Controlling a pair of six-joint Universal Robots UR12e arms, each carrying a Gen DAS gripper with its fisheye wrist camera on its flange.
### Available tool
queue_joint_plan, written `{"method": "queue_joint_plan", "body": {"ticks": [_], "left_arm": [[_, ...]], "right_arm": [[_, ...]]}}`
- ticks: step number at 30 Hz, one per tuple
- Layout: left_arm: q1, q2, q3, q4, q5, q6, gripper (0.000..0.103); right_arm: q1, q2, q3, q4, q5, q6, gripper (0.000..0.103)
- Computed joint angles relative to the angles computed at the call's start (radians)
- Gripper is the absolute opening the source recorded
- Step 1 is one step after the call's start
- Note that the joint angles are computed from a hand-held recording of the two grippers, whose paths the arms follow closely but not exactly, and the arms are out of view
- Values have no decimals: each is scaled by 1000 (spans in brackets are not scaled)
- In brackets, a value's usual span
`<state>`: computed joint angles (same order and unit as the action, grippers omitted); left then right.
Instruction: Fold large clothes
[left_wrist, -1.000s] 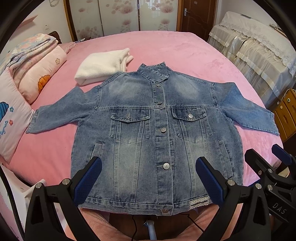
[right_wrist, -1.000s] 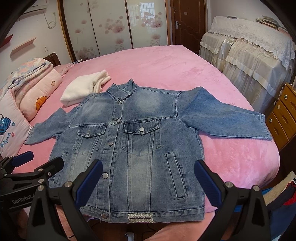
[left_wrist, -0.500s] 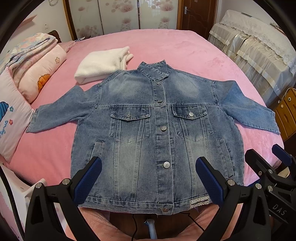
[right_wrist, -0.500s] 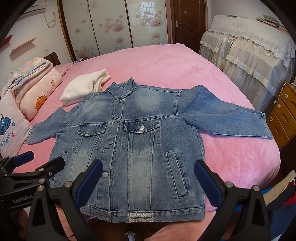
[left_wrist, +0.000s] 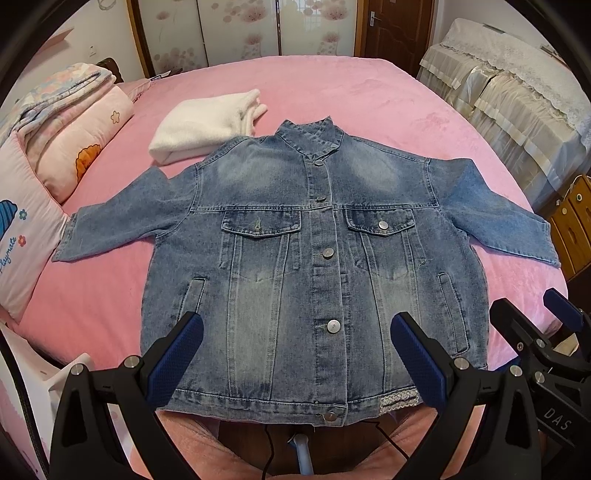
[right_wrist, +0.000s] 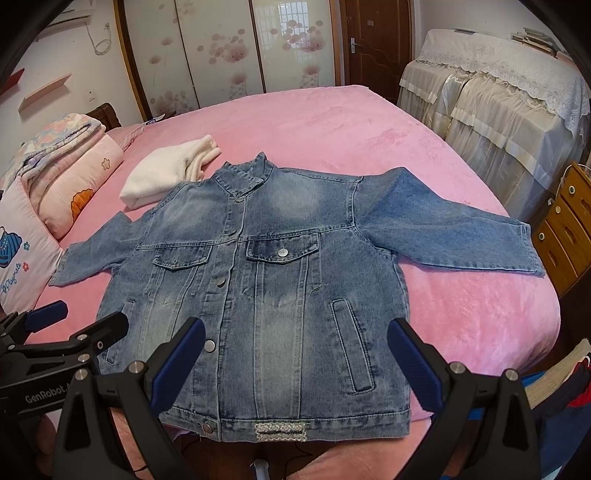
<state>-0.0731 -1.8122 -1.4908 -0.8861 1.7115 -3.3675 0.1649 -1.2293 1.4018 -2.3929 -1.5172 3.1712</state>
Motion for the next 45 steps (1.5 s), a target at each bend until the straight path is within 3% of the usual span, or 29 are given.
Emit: {"method": "queue_joint_plan", "body": {"ticks": [15, 25, 34, 41, 45], "left_arm": [[7, -1, -6, -6, -7, -10, 101], [8, -50, 68, 27, 18, -9, 101], [5, -110, 153, 185, 24, 57, 101], [-7, -192, 274, 204, -33, 124, 101], [-24, -262, 368, 199, -50, 160, 101]], "right_arm": [[0, 10, -5, 25, -7, 2, 100], [-12, 27, -36, 46, -35, 29, 100], [-44, 70, -120, 24, -61, 36, 100], [-66, 121, -193, -29, -143, 36, 100], [-94, 156, -235, -30, -176, 86, 100]]}}
